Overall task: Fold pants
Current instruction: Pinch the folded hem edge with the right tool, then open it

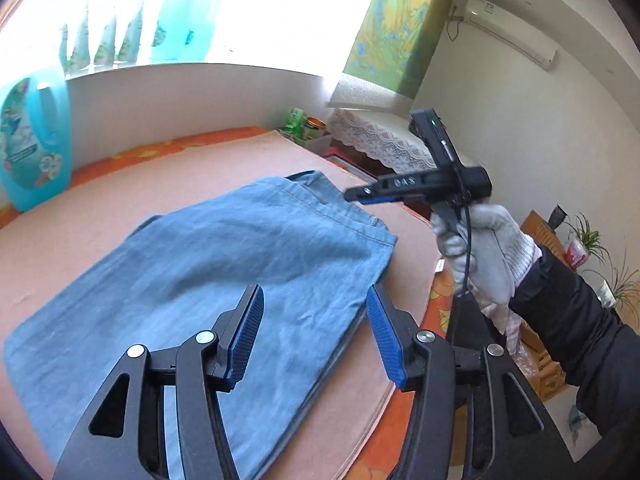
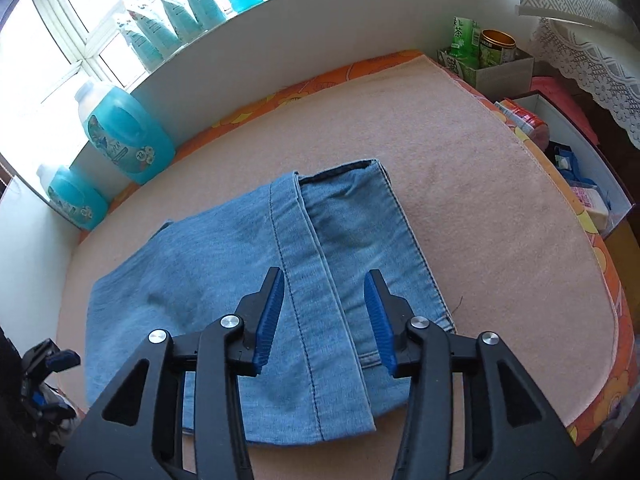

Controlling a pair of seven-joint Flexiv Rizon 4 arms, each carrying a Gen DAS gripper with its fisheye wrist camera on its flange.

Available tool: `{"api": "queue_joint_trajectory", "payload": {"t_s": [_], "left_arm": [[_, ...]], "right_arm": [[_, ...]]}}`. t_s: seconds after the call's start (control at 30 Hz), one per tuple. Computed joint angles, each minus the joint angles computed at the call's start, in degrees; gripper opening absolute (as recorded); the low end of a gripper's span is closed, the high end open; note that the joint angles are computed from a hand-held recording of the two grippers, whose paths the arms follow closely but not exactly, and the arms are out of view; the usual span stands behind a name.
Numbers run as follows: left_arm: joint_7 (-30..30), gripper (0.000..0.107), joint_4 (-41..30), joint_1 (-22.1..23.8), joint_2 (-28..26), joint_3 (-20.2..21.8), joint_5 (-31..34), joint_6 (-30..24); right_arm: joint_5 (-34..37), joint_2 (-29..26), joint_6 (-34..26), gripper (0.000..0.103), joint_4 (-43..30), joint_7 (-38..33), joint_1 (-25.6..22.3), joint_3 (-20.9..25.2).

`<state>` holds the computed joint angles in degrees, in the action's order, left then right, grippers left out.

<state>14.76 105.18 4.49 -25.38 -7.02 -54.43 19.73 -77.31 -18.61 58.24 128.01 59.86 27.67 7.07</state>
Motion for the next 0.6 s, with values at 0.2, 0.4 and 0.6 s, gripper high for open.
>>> {"api": "queue_joint_trajectory", "payload": {"t_s": [0.2,0.4,0.6], "left_arm": [[-2.25,0.058,-2.50,2.79,-2.86,1.51,-3.43,8.84],[-7.38,0.061,-5.69,5.94,-7.40,1.10,-4.22,16.98],[-13.18,0.061,-7.72,8.55,-10.98,0.11,1.36,18.55]], "right_arm": [[2.38,-3.28,2.43,0.046,-0.27,2.65,1.77,-1.00],[9.32,-3.72,-6.10,0.019,-3.47,-4.92,4.60,1.43],[28.16,-6.24,-23.92,0.009,-10.80,-20.36,10.16,3.07]]}}
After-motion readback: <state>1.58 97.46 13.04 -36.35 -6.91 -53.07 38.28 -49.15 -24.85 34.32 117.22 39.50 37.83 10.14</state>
